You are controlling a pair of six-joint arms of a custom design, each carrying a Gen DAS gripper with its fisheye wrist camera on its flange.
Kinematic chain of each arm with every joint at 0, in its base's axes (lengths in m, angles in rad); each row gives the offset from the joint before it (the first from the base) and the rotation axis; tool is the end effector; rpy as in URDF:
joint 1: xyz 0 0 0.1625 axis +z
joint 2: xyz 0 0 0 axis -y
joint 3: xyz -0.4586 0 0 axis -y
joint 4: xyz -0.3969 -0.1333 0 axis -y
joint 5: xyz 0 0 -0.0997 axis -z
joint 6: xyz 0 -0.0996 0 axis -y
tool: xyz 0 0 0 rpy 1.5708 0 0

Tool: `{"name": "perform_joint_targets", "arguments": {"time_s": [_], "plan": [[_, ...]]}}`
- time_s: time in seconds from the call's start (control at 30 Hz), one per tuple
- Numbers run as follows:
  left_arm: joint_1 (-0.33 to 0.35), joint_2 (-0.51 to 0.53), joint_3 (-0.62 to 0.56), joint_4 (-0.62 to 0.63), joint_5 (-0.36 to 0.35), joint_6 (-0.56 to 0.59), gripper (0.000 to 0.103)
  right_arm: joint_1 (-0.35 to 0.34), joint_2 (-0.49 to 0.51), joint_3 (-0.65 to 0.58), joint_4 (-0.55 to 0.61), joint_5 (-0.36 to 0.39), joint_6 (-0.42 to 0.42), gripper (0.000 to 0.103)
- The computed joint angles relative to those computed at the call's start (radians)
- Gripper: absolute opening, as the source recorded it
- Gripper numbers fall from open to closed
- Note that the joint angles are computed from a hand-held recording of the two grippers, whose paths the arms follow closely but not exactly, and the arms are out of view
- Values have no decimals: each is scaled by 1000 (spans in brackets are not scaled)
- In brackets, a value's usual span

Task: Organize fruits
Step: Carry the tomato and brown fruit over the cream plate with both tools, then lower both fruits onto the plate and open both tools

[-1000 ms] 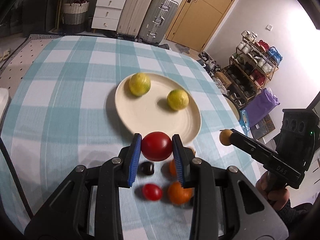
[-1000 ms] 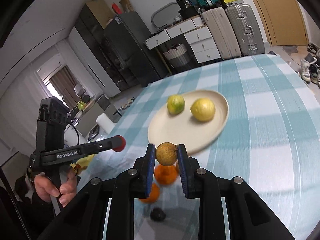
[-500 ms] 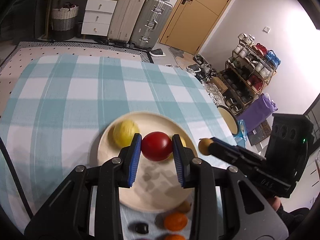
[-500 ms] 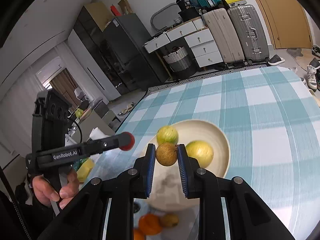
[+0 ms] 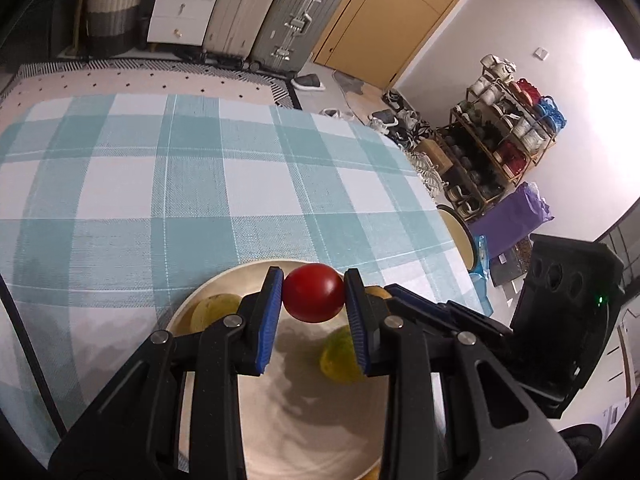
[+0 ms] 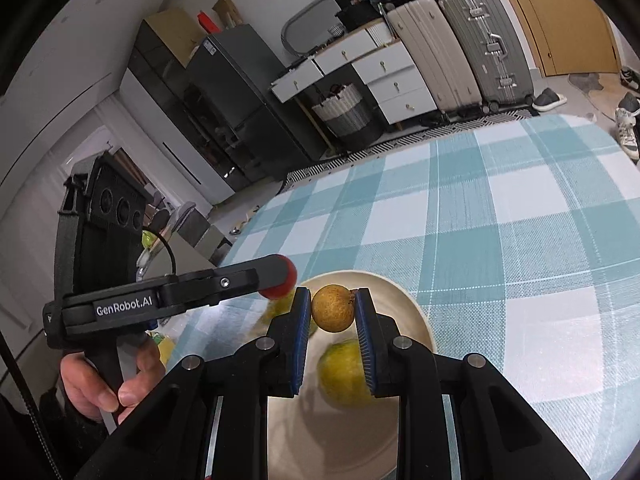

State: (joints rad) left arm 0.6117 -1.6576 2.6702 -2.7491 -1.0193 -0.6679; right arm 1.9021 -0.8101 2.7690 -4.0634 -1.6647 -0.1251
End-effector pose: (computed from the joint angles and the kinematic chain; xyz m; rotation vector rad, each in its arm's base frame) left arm -0.1250 -0.3142 0.2155 0.3397 2.7685 -0.7325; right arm 0.2155 -0.2455 0.0927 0.6396 -2.9241 0.8283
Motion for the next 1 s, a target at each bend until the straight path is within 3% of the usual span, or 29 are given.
{"name": "perform_joint_targets", "arguments": {"time_s": [0.3,0.53,0.6,0.63,0.67,0.9,1.0], "plan": [[70,109,-4,-117,-37,49,28,-32,51,-15,-33,-6,-44,23],[104,127,-13,-146,-78,33,28,-13,51,-38,19,-39,-42,25],[91,109,-11,-130,-68,21,30,-4,52,-39,12,-53,-36,39],[83,97,-10,-119,-66,15,35,-7,53,-33,-5,-44,-35,52],[73,82,-10,-106,-63,9,37,-10,55,-24,-26,-32,-34,57],[-51,-71,4,60,-14,-106,49,11,21,32,-94,-42,4,60],[-130,-154,13,173,18,-185,49,47,6,59,-128,-68,20,64]]}}
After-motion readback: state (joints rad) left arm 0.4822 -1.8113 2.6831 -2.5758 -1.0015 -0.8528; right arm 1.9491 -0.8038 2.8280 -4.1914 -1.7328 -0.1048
